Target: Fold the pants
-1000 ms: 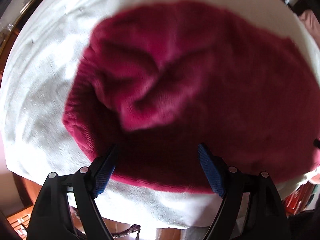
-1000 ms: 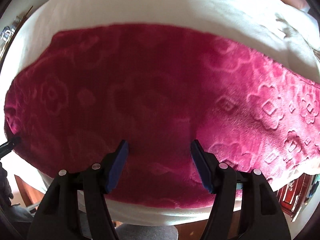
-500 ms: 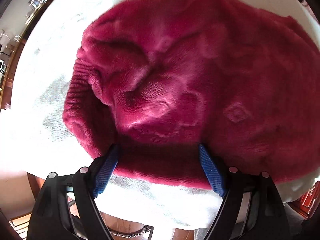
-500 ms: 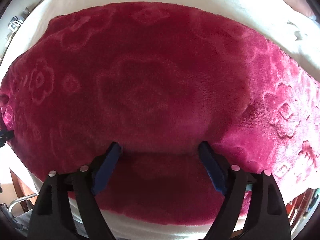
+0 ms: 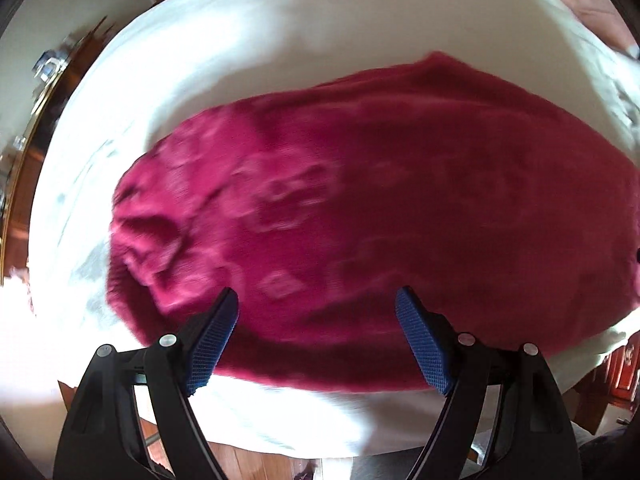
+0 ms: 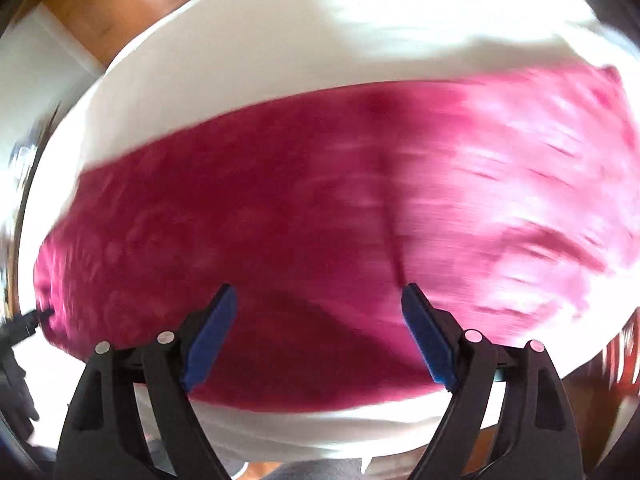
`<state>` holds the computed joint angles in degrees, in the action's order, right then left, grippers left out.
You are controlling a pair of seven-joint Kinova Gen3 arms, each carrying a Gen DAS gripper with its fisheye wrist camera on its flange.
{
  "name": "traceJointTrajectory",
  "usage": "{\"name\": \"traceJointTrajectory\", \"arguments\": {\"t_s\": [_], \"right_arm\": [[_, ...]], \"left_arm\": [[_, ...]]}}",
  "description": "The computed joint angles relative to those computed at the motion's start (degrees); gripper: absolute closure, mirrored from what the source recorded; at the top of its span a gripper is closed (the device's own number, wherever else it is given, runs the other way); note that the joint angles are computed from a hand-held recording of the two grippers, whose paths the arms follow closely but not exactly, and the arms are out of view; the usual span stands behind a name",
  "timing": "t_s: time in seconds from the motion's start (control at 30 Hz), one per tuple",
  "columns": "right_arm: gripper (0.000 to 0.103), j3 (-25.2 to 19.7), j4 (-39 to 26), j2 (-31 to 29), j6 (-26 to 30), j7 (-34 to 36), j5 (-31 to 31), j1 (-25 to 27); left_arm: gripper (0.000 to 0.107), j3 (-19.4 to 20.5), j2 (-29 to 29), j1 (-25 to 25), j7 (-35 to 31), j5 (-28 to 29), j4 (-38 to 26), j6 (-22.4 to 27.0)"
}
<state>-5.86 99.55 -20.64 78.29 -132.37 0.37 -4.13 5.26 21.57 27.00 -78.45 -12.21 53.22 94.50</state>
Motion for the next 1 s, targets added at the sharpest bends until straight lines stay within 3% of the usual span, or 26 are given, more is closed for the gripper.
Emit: {"name": "traceJointTrajectory", "arguments": {"t_s": [0.17, 0.4, 0.57, 0.63, 0.7, 0.83, 1.0], "right_arm": [[0.018, 3.11, 3.39, -9.57, 6.34, 1.33, 2.49, 9.59], [0.018, 10.86, 5.80, -18.24, 11.04, -0.09, 7.64, 14.35], [0.018, 22.72, 7.09, -21.75, 7.37, 4.84, 2.72, 18.05], [0.019, 28.03, 7.76, -21.07, 4.62, 5.34, 1.89, 17.43], [0.025, 32.42, 8.09, -19.85, 2.37, 6.14, 0.90, 15.88], [0.029, 34.79, 9.23, -18.92, -0.03, 7.02, -1.49, 14.29], [0.041, 36.67, 7.48, -9.54, -5.88, 11.01, -6.92, 14.42]], "left_arm": [[0.027, 1.06, 3.24, 5.75, 3.12, -0.26, -3.91, 0.96], [0.027, 1.08, 8.52, 14.90, 7.43, -1.59, -9.44, 2.06], [0.027, 0.19, 11.34, 19.95, 10.29, -1.52, -12.63, 3.74], [0.027, 0.09, 12.20, 21.41, 11.40, -1.35, -13.29, 3.93], [0.027, 0.01, 11.48, 21.78, 11.93, -0.97, -9.73, 1.63], [0.027, 0.39, 10.38, 22.18, 12.73, -1.49, -6.92, 0.40], [0.027, 0.51, 10.76, 22.48, 13.42, -2.28, -8.51, 2.07]]}}
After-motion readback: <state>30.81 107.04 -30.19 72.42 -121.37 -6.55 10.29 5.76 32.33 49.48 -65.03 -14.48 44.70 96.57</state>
